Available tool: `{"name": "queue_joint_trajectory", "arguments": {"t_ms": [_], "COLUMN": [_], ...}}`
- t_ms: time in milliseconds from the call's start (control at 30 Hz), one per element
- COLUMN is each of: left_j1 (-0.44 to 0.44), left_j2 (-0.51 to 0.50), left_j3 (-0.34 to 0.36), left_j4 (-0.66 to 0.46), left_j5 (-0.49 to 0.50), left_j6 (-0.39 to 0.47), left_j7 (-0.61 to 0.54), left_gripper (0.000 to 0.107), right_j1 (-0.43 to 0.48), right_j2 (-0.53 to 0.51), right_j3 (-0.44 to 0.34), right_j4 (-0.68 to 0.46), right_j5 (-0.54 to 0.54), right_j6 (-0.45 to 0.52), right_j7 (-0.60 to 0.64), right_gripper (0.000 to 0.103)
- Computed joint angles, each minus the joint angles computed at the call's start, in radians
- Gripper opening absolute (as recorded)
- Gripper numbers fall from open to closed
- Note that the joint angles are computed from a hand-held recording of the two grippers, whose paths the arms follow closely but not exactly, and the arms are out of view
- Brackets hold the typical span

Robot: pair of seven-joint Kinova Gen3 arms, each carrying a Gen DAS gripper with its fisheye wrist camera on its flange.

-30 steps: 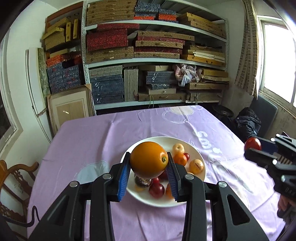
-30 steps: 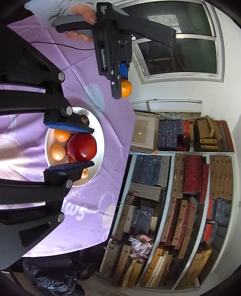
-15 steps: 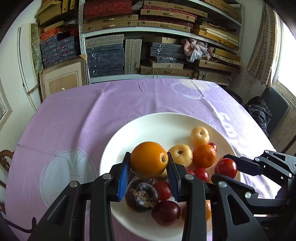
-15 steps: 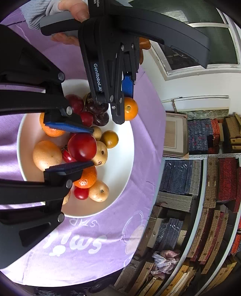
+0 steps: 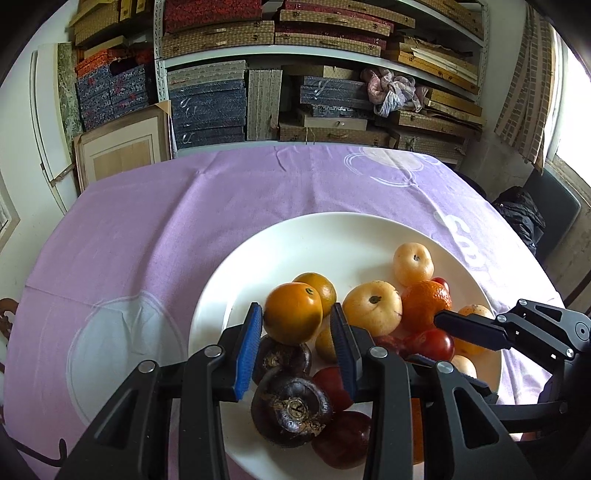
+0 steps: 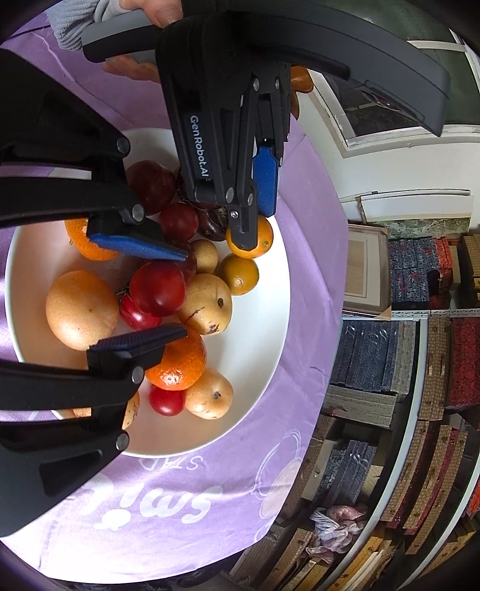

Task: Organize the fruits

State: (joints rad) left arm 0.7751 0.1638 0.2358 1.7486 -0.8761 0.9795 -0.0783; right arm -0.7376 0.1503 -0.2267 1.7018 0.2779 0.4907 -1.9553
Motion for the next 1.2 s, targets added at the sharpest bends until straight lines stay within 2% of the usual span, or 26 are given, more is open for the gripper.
{"name": "queue_joint_trajectory", "arguments": {"t_ms": [100, 267, 400, 533, 600, 700, 800, 900, 967, 1100, 1200], "left_j1": [0.012, 0.028, 0.068, 0.139, 0.176, 0.235, 0.309, 0.382, 0.426, 0.486, 0.507], "left_j2": [-0.008, -0.037, -0.057, -0.060, -0.060, -0.051, -0.020, 0.017, 0.051, 0.094, 0.107], "left_j3": [0.005, 0.032, 0.073, 0.126, 0.147, 0.176, 0.196, 0.199, 0.194, 0.167, 0.146], "left_j4": [-0.004, -0.019, -0.038, -0.054, -0.053, -0.047, -0.042, -0.033, -0.034, -0.026, -0.011], "left_j5": [-0.010, -0.017, -0.044, -0.086, -0.096, -0.113, -0.132, -0.131, -0.122, -0.105, -0.097], "left_j6": [0.026, 0.088, 0.176, 0.301, 0.352, 0.411, 0.479, 0.519, 0.541, 0.551, 0.544], "left_j7": [0.015, 0.018, 0.049, 0.110, 0.145, 0.216, 0.306, 0.397, 0.449, 0.512, 0.554], "left_gripper": [0.038, 0.040, 0.044, 0.055, 0.057, 0.060, 0.070, 0.074, 0.081, 0.087, 0.090], "right_j1": [-0.006, 0.001, 0.027, 0.064, 0.085, 0.117, 0.136, 0.179, 0.214, 0.299, 0.335], "right_j2": [-0.020, -0.081, -0.155, -0.241, -0.285, -0.354, -0.423, -0.480, -0.505, -0.534, -0.539], "right_j3": [0.004, -0.013, -0.046, -0.102, -0.131, -0.166, -0.185, -0.235, -0.277, -0.370, -0.402], "right_j4": [0.008, 0.021, 0.045, 0.092, 0.121, 0.176, 0.244, 0.305, 0.339, 0.393, 0.423], "right_j5": [0.017, 0.043, 0.046, 0.063, 0.050, 0.015, -0.048, -0.087, -0.106, -0.113, -0.125], "right_j6": [-0.003, 0.015, 0.030, 0.033, 0.034, 0.023, 0.000, -0.004, -0.005, -0.009, -0.027], "right_j7": [-0.021, -0.060, -0.094, -0.146, -0.159, -0.170, -0.159, -0.168, -0.184, -0.245, -0.278], "right_gripper": [0.043, 0.043, 0.044, 0.053, 0.055, 0.062, 0.067, 0.073, 0.077, 0.083, 0.087]}}
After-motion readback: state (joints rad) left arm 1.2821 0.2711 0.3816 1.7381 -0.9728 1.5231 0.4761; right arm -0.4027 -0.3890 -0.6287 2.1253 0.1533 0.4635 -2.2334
